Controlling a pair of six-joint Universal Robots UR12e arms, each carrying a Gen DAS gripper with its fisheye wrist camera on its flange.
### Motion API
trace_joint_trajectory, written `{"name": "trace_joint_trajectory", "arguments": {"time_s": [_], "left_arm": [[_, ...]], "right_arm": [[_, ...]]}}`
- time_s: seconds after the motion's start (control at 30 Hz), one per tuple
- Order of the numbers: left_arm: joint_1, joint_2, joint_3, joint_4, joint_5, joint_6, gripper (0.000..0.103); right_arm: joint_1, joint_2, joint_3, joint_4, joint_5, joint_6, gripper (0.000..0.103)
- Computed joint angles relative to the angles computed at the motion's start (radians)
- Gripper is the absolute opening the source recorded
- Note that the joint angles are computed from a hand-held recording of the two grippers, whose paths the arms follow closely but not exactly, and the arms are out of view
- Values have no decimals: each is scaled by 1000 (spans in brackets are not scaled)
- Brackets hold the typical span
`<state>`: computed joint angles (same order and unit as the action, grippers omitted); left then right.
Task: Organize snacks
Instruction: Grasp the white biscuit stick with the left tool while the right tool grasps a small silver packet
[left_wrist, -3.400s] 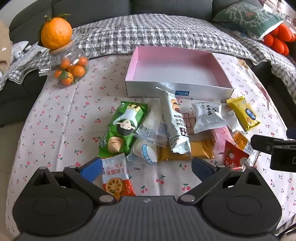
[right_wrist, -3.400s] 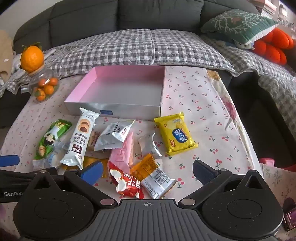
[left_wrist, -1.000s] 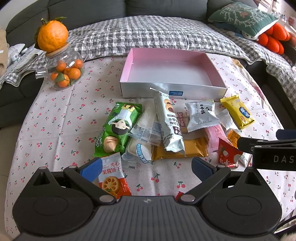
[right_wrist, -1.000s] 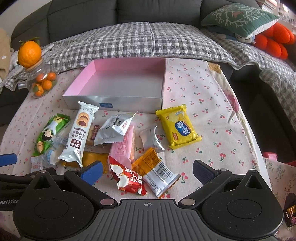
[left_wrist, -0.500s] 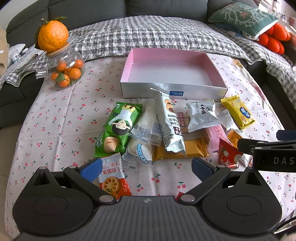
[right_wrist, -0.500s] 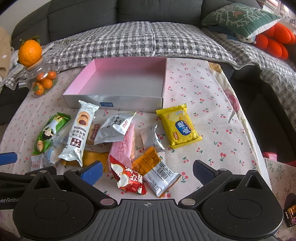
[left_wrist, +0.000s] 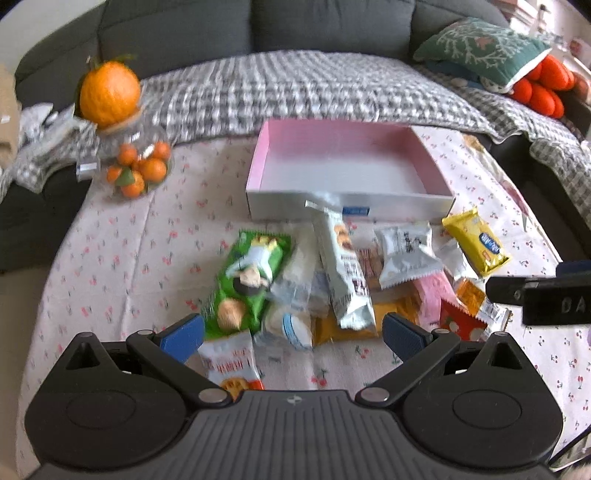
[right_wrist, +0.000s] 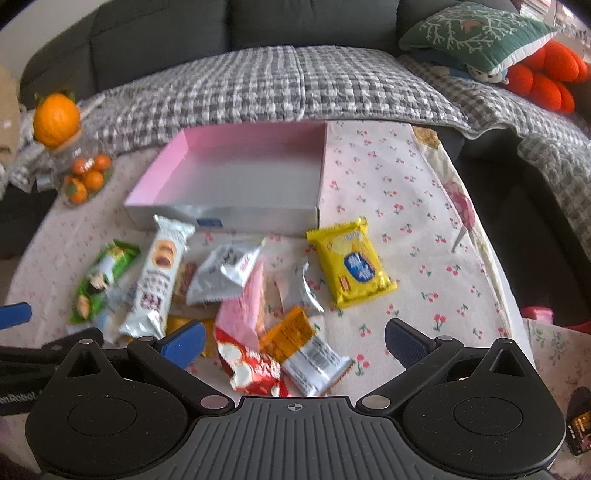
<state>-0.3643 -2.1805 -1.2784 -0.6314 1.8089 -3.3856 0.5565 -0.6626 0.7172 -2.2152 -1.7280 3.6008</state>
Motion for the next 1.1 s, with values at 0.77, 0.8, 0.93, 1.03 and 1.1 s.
{"name": "trace_joint_trajectory", "arguments": {"time_s": [0.77, 0.8, 0.93, 1.03, 1.1], "left_arm": [[96, -96, 129, -40, -397, -125, 53], [98, -100, 132, -38, -415, -133, 51], [103, -113, 148, -43, -460, -135, 43], [101, -120, 161, -59, -461, -119, 37], [102, -126, 170, -71, -469, -116, 33]], "right_arm": [[-90, 134, -201, 15, 388, 196, 96], [-91, 145, -220, 24, 392, 205, 92], [-91, 201, -319, 102, 415, 227, 77], [-87, 241, -394, 158, 408, 233, 63], [-85, 270, -448, 195, 408, 238, 47]]}}
